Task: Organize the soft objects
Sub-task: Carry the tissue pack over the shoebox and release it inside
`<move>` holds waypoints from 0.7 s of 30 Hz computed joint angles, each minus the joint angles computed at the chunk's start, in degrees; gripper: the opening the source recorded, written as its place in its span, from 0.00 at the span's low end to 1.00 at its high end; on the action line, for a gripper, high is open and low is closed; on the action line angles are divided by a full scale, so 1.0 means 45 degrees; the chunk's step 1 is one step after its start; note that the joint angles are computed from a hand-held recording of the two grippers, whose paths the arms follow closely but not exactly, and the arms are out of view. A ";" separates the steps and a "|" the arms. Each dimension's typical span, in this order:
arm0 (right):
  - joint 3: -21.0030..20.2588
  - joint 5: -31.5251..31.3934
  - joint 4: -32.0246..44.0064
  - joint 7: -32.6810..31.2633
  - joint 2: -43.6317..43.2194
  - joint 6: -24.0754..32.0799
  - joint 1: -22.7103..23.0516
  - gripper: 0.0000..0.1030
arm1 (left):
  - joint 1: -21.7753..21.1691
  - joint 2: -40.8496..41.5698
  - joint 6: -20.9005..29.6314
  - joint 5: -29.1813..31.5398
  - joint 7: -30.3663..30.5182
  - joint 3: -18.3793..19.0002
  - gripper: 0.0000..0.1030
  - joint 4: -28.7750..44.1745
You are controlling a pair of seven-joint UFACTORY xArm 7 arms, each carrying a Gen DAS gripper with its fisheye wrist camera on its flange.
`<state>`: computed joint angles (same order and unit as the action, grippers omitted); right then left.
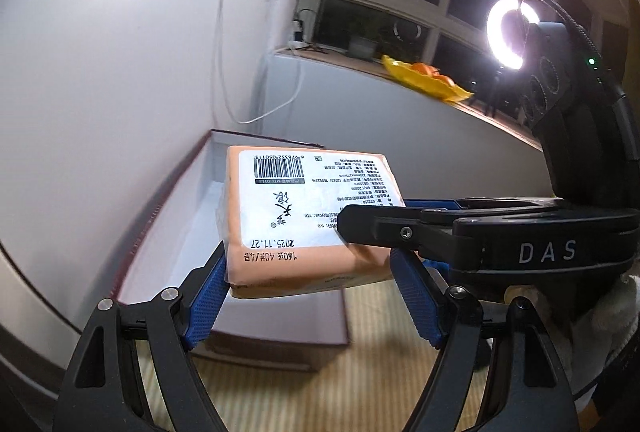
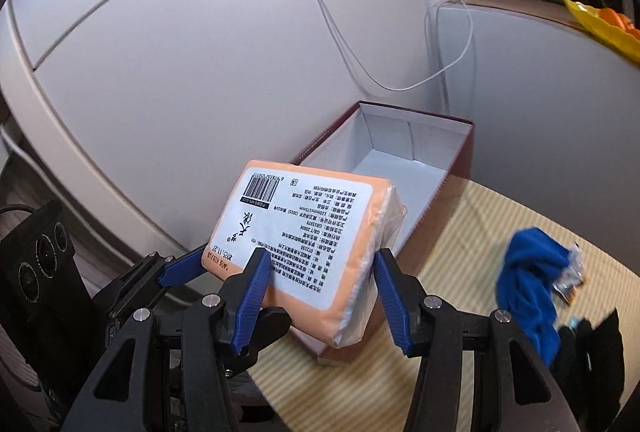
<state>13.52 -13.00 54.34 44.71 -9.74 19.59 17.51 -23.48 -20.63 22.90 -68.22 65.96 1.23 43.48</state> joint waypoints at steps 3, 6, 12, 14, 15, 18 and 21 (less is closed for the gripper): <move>-0.0133 0.0135 0.0547 -0.0364 0.0697 -0.0061 0.0078 0.48 | 0.0150 0.0685 -0.0091 0.0068 -0.0098 0.0018 0.75 0.0490; -0.0270 0.0305 0.0843 -0.0583 0.1169 -0.0137 0.0207 0.48 | 0.0413 0.1257 -0.0055 0.0121 -0.0199 -0.0070 0.75 0.0863; -0.0510 0.0521 0.1119 -0.0622 0.1844 -0.0443 0.0426 0.49 | 0.0859 0.1746 -0.0035 0.0158 -0.0327 -0.0311 0.75 0.1038; -0.0558 0.0296 0.1124 -0.0361 0.1924 -0.0481 0.0458 0.49 | 0.1009 0.1835 -0.0034 0.0184 -0.0346 -0.0344 0.75 0.1062; -0.0574 0.0013 0.1140 -0.0101 0.1961 -0.0491 0.0464 0.50 | 0.1067 0.1932 -0.0210 0.0247 -0.0451 -0.0426 0.75 0.1090; -0.0629 -0.0910 0.1188 0.0768 0.1968 -0.0385 0.0469 0.58 | 0.1202 0.1991 -0.0332 0.0186 -0.0565 -0.0420 0.75 0.1059; -0.0649 -0.1624 0.1091 0.1462 0.1810 -0.0400 0.0432 0.63 | 0.1317 0.1958 -0.0240 0.0148 -0.0570 -0.0412 0.75 0.1018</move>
